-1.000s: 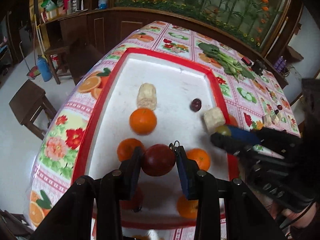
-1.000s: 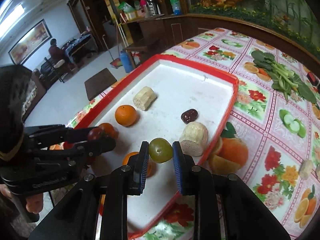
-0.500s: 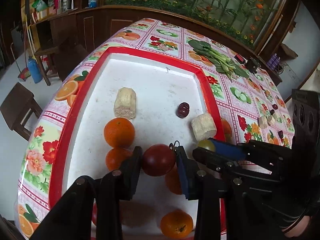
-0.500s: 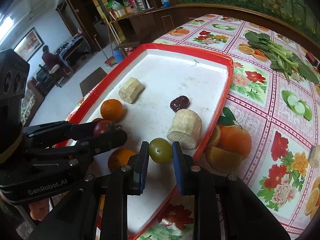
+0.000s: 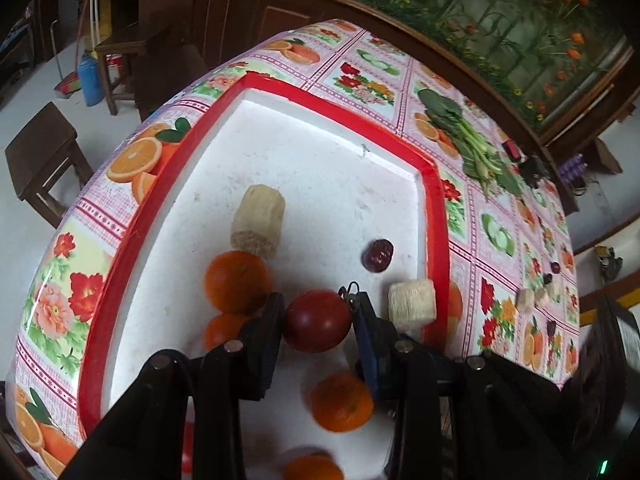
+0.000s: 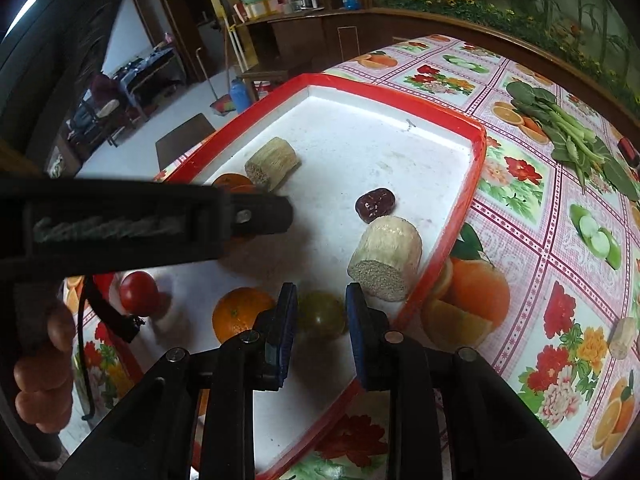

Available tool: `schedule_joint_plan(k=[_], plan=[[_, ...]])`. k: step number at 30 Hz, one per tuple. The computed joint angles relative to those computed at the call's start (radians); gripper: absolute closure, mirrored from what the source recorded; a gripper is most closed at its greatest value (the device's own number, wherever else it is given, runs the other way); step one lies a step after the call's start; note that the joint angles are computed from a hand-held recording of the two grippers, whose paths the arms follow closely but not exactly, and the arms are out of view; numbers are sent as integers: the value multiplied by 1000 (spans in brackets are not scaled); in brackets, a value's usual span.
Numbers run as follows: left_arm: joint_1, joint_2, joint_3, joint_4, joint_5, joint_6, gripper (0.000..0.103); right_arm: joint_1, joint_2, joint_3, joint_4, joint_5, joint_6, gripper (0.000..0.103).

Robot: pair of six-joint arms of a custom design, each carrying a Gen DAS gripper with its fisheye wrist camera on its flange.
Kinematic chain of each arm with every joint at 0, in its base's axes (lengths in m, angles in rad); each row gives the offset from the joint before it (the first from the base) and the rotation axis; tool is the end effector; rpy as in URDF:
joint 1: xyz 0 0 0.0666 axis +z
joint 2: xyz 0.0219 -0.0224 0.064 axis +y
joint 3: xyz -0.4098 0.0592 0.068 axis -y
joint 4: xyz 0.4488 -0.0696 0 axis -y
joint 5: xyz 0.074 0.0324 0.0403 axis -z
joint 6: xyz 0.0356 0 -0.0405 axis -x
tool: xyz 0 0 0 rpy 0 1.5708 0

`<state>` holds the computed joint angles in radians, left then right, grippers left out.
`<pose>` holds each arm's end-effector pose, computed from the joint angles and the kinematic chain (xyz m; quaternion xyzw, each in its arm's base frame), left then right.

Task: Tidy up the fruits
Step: 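Carry tomato and green fruit into the tray and open both tools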

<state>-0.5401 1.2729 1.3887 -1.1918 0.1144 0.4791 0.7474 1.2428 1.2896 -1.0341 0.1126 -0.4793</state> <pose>0.3958 -0.2425 0.4978 0.0435 0.9671 -0.1677 0.1864 0.3423 0.3113 0.4701 -0.1118 0.9498 0.1212 0.2658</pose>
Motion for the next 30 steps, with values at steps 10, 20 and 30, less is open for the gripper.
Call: schedule_joint_plan(k=[10, 20, 30], plan=[[-16, 80, 63, -59, 71, 53, 65, 1, -7, -1, 0, -6, -15, 74], [-3, 37, 11, -21, 163, 84, 65, 10, -37, -12, 0, -4, -35, 67], [-68, -27, -12, -21, -2, 67, 63, 34, -116, -48, -10, 0, -67, 60]])
